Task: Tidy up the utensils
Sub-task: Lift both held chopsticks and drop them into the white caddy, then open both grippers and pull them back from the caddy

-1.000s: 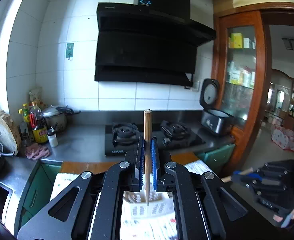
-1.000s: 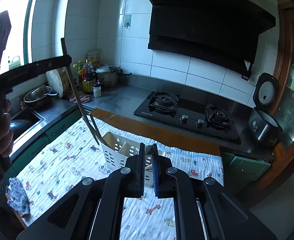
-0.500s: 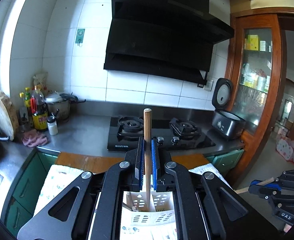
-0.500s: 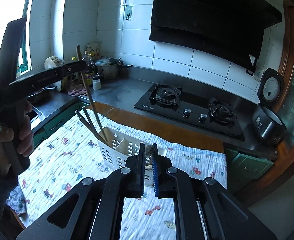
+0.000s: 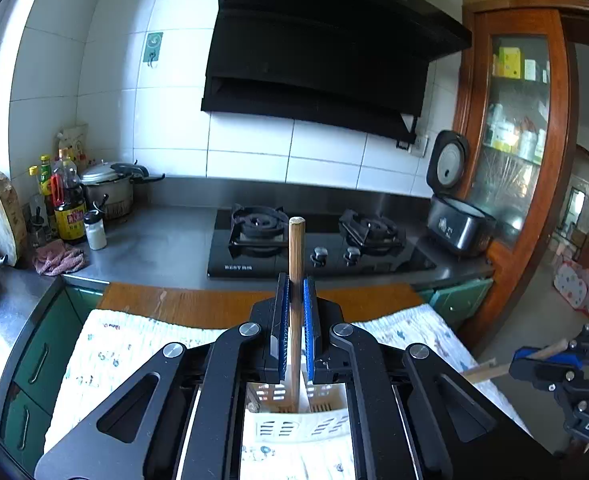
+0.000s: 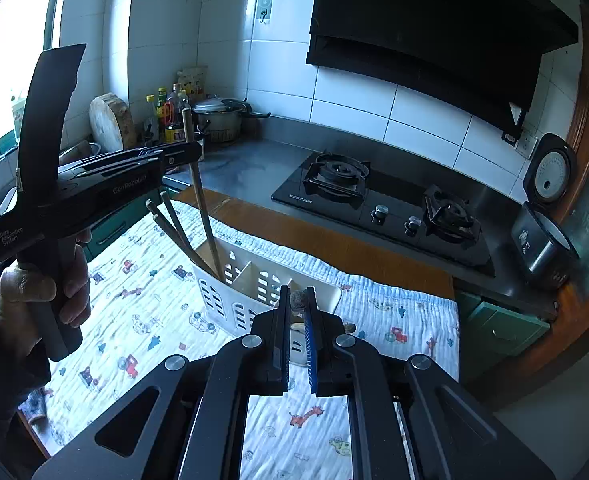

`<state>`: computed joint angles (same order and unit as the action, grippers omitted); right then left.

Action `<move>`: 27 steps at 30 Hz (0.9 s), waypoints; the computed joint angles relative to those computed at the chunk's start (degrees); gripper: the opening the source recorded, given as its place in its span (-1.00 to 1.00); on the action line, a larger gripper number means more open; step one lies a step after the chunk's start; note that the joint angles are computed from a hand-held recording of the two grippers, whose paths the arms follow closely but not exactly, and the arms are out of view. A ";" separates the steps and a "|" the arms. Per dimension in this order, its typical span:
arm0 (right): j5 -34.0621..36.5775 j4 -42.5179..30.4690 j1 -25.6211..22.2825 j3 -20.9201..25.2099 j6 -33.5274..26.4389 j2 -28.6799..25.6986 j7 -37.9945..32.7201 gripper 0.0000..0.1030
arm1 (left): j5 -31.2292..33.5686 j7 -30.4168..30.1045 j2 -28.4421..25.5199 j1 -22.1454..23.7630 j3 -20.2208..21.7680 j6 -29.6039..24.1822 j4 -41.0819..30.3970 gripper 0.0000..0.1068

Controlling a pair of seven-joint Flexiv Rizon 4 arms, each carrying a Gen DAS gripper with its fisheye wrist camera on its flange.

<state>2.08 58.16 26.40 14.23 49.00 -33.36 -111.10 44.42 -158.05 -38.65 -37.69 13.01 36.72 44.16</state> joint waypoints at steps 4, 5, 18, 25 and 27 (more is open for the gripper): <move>-0.10 -0.68 0.26 -0.11 -0.95 -0.64 0.11 -0.87 | -0.97 1.02 -0.40 0.50 -0.64 0.10 0.21 -0.90; -0.32 -1.12 0.44 -0.20 -1.55 -0.96 0.18 -0.87 | -1.21 1.33 -0.54 0.53 -0.68 -0.24 0.13 -0.90; -2.41 -4.16 2.20 -1.56 -4.77 -3.68 1.99 -0.86 | -4.31 3.17 -0.72 1.72 -1.39 0.48 1.75 -0.89; -2.63 -4.84 2.49 -1.64 -4.89 -4.32 2.52 -0.83 | -5.05 3.66 -0.47 1.86 -1.53 0.61 2.59 -0.88; -2.65 -4.60 2.49 -1.69 -4.34 -4.26 2.68 -0.83 | -4.87 3.66 -0.39 1.65 -1.34 0.26 2.64 -0.88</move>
